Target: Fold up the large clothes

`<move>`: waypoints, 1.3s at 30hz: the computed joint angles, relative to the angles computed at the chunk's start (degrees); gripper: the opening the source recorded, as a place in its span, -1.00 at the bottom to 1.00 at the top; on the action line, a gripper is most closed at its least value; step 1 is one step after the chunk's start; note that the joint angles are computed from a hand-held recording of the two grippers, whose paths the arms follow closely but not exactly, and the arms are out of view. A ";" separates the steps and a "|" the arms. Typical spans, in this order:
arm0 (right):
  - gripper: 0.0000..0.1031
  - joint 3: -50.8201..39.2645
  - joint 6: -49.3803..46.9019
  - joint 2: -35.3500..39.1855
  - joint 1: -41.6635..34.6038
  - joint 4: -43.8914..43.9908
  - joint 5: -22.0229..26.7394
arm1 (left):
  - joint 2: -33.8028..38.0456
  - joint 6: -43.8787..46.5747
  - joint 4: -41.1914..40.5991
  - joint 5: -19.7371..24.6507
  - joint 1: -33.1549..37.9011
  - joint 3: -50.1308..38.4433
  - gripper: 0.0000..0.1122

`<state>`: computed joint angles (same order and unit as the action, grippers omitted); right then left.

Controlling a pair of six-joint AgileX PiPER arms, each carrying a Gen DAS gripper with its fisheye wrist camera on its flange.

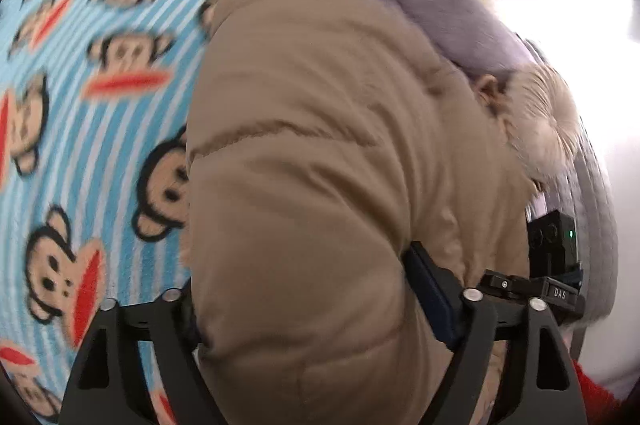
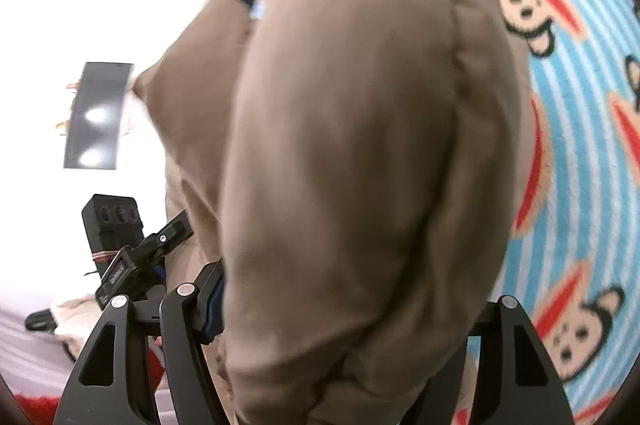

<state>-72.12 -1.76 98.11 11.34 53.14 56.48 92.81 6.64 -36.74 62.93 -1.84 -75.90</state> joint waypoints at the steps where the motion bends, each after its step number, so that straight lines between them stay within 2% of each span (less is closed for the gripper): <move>1: 0.49 -0.02 0.02 1.46 0.16 0.70 -0.92 | 0.24 1.03 -0.87 -1.47 0.49 1.61 0.61; 4: 0.54 0.72 2.13 2.10 -0.72 1.01 -1.69 | -0.10 0.36 -0.36 -1.48 0.68 2.12 0.62; 8: 0.55 0.54 9.83 -3.63 -1.79 -8.20 1.46 | -2.81 -6.42 10.54 0.59 -3.61 -2.91 0.58; 11: 0.52 -0.05 17.35 -10.97 -1.74 -19.17 4.31 | -4.87 -7.50 15.42 2.81 -5.24 -6.90 0.25; 12: 0.28 -0.29 18.75 -13.76 -2.43 -21.88 5.59 | -4.74 -7.12 16.23 3.56 -5.61 -9.00 0.09; 13: 0.09 -1.00 19.98 -16.27 -2.85 -23.78 6.55 | -4.36 -6.41 16.18 4.19 -5.71 -10.77 0.02; 14: -0.35 -4.00 21.68 -16.60 -2.49 -24.72 7.93 | -3.42 -5.76 16.03 4.65 -6.18 -13.36 -0.01; 15: -0.59 -6.15 22.59 -16.61 -2.32 -25.28 8.77 | -2.08 -5.31 15.46 5.21 -6.52 -16.18 -0.01; 17: -0.61 -5.65 22.76 -19.86 -1.59 -25.72 8.79 | 0.17 -3.87 13.96 5.08 -8.49 -20.12 -0.01; 20: -0.61 -6.58 24.23 -21.04 5.67 -27.59 8.85 | 5.46 -4.61 18.17 3.99 -14.66 -25.13 -0.01; 25: -0.62 1.49 33.56 -23.70 21.49 -39.45 5.25 | 14.79 -10.53 27.72 2.80 -23.49 -31.03 -0.01; 26: -0.62 3.06 36.83 -23.53 24.66 -43.43 5.29 | 15.29 -11.17 28.47 2.53 -24.27 -31.15 -0.01; 27: -0.62 3.51 41.00 -24.46 28.12 -47.16 7.57 | 15.45 -11.73 29.10 1.91 -25.11 -30.68 -0.01; 28: -0.62 5.70 43.13 -24.47 29.29 -48.87 7.55 | 16.16 -11.89 29.47 1.83 -25.72 -31.24 -0.01; 34: -0.68 17.57 42.65 -28.51 25.61 -46.10 -0.32 | 16.73 -14.14 34.20 -0.90 -29.53 -28.70 -0.01; 39: -0.68 21.16 44.84 -28.28 26.44 -47.37 -4.36 | 16.54 -15.25 36.60 -2.10 -30.84 -27.36 -0.01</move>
<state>-50.96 43.08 69.83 37.79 5.77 52.12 109.35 -8.61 -0.14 60.83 -32.68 -103.26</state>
